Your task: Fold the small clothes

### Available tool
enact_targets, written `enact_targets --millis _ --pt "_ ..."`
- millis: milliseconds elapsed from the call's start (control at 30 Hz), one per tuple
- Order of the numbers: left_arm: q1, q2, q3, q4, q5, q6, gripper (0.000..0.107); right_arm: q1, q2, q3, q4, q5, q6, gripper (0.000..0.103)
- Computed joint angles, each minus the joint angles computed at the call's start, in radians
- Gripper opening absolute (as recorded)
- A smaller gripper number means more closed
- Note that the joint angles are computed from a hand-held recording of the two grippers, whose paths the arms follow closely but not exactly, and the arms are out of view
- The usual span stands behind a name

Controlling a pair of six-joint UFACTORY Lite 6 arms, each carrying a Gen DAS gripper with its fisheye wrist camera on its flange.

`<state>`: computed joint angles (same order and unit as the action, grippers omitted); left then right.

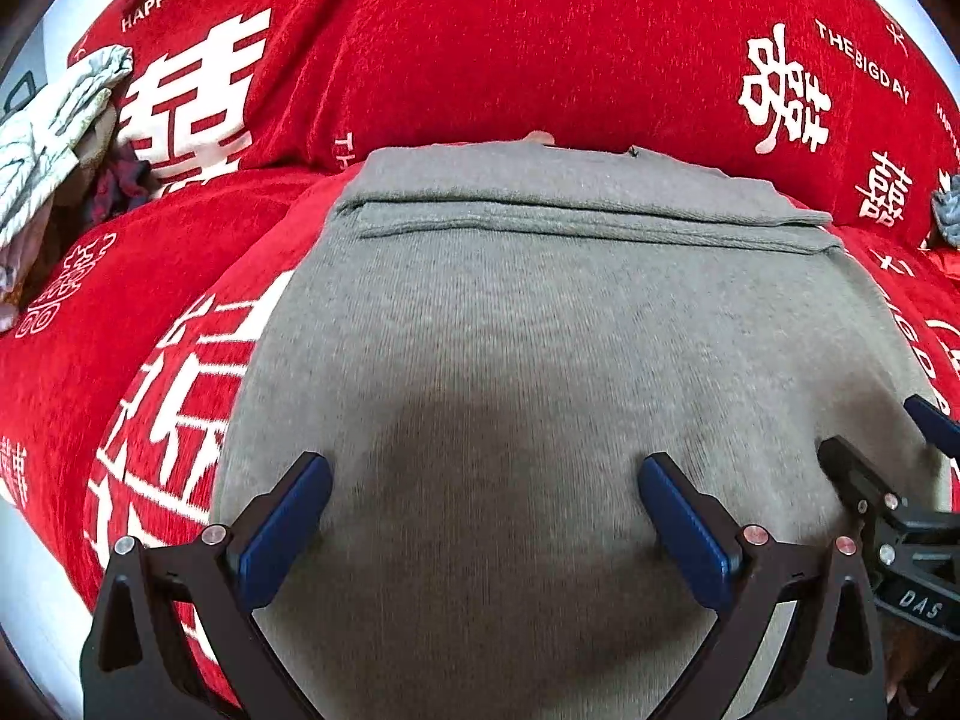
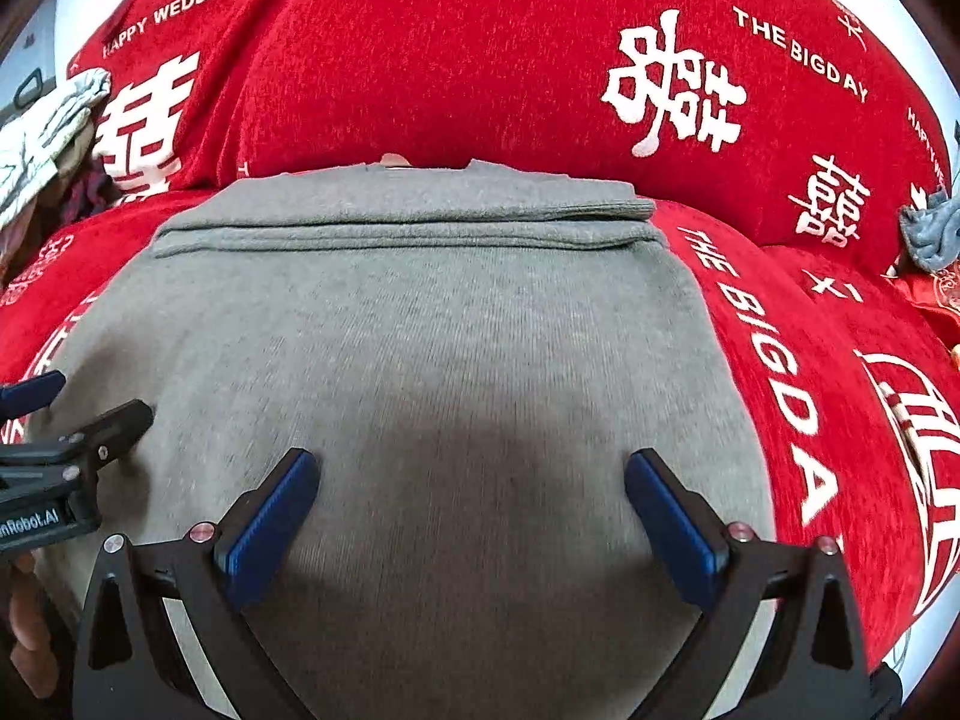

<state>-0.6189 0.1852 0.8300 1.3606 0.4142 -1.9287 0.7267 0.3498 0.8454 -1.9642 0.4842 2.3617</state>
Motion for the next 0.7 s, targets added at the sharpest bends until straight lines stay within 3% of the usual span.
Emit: enact_targets --millis 500,700 --pt "-0.111 -0.161 -0.187 -0.125 -0.002 0.029 0.103 0.123 -0.18 -0.268 -0.005 0.044 0.054 0.102" --pt "-0.14 -0.207 -0.228 -0.305 -0.021 0.227 0.103 0.168 -0.24 -0.353 0.05 0.033 -0.028 0.102"
